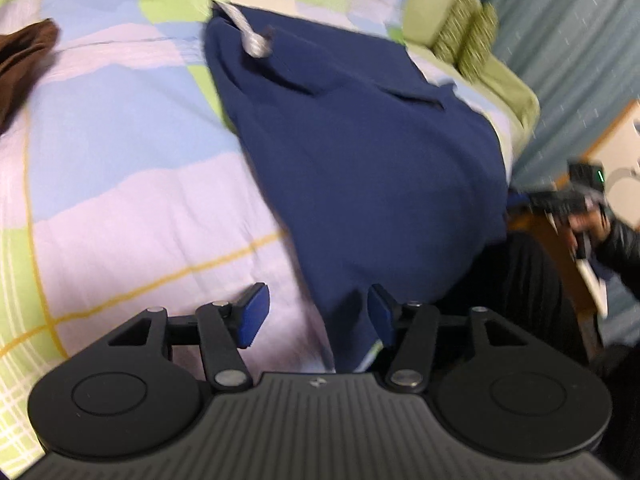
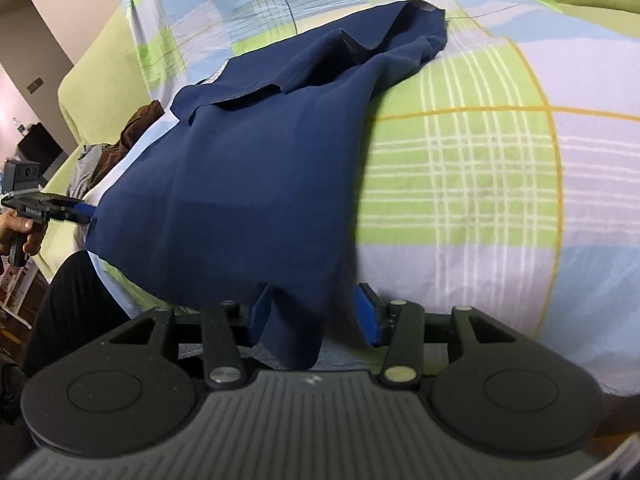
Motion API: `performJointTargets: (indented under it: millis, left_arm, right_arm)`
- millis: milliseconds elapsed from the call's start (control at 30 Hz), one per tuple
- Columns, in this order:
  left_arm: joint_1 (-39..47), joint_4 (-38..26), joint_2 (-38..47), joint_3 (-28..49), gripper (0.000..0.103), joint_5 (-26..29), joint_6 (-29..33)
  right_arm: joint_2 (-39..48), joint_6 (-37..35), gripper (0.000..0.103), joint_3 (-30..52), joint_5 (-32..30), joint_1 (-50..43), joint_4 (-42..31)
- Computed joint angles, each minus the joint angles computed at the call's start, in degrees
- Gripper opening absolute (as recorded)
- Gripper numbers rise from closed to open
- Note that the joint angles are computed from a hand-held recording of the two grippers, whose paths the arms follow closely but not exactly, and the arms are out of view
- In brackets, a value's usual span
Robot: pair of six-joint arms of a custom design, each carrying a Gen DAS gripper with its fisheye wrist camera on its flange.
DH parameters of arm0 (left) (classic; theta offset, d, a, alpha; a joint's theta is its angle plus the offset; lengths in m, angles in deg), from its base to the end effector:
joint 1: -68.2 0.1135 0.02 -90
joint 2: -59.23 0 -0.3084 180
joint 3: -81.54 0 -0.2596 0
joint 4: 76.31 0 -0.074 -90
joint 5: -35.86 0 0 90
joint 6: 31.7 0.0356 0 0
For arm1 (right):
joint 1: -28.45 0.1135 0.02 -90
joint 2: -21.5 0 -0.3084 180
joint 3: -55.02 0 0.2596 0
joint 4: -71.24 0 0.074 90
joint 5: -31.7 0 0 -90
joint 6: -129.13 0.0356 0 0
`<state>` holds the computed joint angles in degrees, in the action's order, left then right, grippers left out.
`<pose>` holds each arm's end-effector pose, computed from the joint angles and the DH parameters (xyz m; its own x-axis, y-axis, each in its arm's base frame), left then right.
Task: Fold clothes
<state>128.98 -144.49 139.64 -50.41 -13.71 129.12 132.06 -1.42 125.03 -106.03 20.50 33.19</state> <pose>0.1029 0.1366 0.1792 -0.8398 -0.0287 -0.5421 0.2160 0.8985 -0.3822 0.3452 -0.0216 0.1375 -0.7040 -0.3432 -0.6218 -0.6705 0.6097 0.4227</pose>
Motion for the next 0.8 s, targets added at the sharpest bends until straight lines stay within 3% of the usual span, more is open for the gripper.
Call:
performJointTargets:
  millis: [200, 333, 367, 400, 433, 467, 500, 533, 667, 800]
  left_arm:
    - [-2.82, -1.34, 4.62, 0.28, 0.062, 2.64, -0.36]
    - [-6.52, 2.16, 5.38, -1.00, 0.058, 3.46, -3.47]
    - [-6.10, 2.35, 6.08, -0.93, 0.050, 4.17, -3.67]
    - [-5.51, 2.38, 6.71, -0.80, 0.031, 4.84, -3.82]
    - [-4.87, 2.13, 7.24, -0.66, 0.019, 5.47, -3.56]
    - [-4.13, 1.56, 7.66, -0.51, 0.009, 6.07, -2.79]
    - [-3.41, 0.98, 8.09, -0.35, 0.006, 6.66, -2.03]
    - [-2.67, -0.11, 8.20, 0.02, 0.004, 7.42, -1.10]
    - [0.77, -8.18, 7.58, 3.07, 0.001, 11.60, 4.32]
    - [4.29, -17.50, 7.24, 4.46, 0.000, 12.48, 12.11]
  right_arm:
    - [4.77, 1.55, 0.045, 3.02, -2.05, 0.99, -0.76]
    - [6.90, 2.35, 0.045, 4.45, -4.40, 1.31, -1.86]
    - [7.69, 1.79, 0.045, 5.32, -5.13, 1.53, -3.14]
    - [8.74, 1.08, 0.041, 6.59, -6.06, 1.72, -5.06]
    - [10.02, 0.46, 0.038, 8.22, -7.18, 1.85, -7.51]
    - [10.87, 0.42, 0.026, 9.25, -7.97, 1.86, -8.92]
    - [11.62, 0.40, 0.010, 10.21, -8.65, 1.88, -10.22]
    - [12.09, 0.52, 0.008, 11.07, -8.99, 1.98, -11.56]
    - [9.41, 0.33, 0.006, 11.96, -8.85, 2.00, -17.67]
    - [4.68, -0.09, 0.005, 11.56, -13.37, -0.19, -24.38]
